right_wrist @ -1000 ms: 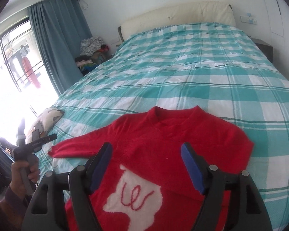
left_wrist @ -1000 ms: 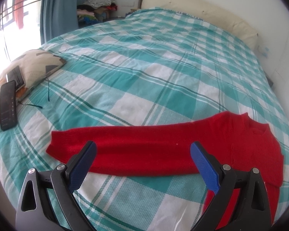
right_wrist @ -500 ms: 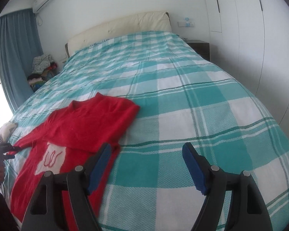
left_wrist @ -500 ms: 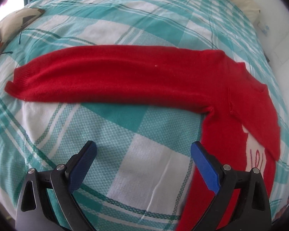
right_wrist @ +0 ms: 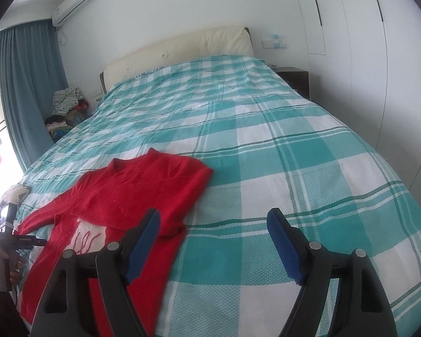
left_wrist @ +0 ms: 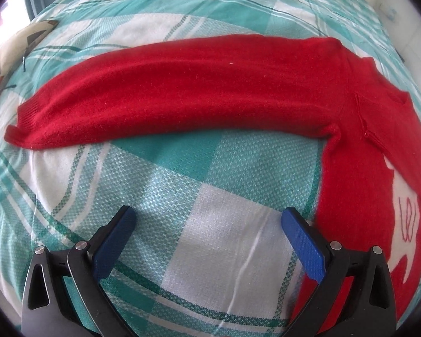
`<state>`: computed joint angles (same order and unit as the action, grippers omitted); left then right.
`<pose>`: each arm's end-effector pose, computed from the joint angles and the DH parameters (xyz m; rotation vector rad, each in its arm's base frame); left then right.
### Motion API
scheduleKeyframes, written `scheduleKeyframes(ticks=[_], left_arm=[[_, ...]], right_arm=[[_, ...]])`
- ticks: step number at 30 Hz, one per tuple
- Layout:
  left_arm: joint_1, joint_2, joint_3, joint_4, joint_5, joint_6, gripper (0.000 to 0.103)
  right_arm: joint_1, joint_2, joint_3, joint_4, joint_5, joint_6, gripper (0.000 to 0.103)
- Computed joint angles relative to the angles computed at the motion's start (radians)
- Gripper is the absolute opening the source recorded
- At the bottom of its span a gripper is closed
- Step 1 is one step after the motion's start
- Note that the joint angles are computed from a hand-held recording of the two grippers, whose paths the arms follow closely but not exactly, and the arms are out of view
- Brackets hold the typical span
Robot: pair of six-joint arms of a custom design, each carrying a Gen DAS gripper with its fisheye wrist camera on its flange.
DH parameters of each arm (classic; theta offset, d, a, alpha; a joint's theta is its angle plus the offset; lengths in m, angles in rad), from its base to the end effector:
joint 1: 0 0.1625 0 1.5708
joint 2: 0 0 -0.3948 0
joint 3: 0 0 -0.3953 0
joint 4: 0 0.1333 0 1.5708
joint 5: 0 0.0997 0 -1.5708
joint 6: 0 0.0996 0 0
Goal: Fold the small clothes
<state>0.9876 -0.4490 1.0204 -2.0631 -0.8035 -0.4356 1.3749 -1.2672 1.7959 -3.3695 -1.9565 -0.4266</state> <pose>-0.2616 -0.7641 0.0407 0.2158 2.3972 -0.3906 -0.0183 -0.5846 0.4077 -0.0577 -2.0920 1.3291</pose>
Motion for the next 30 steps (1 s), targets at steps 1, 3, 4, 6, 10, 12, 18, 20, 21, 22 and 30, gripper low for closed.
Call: scheduleKeyframes(ticks=[1,3,4,6,10,12,18,20,21,22,30], left_arm=[[0.001,-0.002,0.003,-0.002,-0.003,0.002,0.103],[0.002,-0.010,0.017,-0.008,-0.005,0.002,0.103],[0.002,-0.012,0.021,-0.007,-0.003,0.002,0.103],[0.002,-0.012,0.022,0.004,0.008,0.004,0.103],[-0.004,0.001,0.007,0.039,0.039,0.005,0.103],[-0.004,-0.005,0.017,0.034,0.037,0.005,0.103],[0.001,-0.010,0.017,0.042,0.025,0.022,0.103],[0.000,-0.011,0.016,0.049,0.023,0.019,0.103],[0.002,0.018,-0.025,0.055,0.026,0.026,0.103],[0.003,0.023,-0.035,0.059,0.027,0.027,0.103],[0.004,0.025,-0.036,0.058,0.027,0.028,0.103]], right_arm=[[-0.002,-0.001,-0.002,0.007,0.002,0.007,0.078],[-0.006,-0.001,-0.004,0.018,0.004,0.019,0.078],[-0.007,0.000,-0.005,0.022,0.004,0.022,0.078],[-0.005,0.004,-0.006,0.025,0.001,0.019,0.078],[0.006,0.014,-0.007,0.013,-0.013,-0.009,0.078],[0.010,0.017,-0.006,0.007,-0.018,-0.021,0.078],[0.006,0.012,-0.002,0.010,-0.010,-0.011,0.078],[0.004,0.009,-0.002,0.010,-0.007,-0.002,0.078],[0.002,0.008,-0.001,0.011,-0.006,0.003,0.078],[0.001,0.007,-0.001,0.012,-0.005,0.007,0.078],[-0.001,0.009,-0.003,0.013,-0.006,0.007,0.078]])
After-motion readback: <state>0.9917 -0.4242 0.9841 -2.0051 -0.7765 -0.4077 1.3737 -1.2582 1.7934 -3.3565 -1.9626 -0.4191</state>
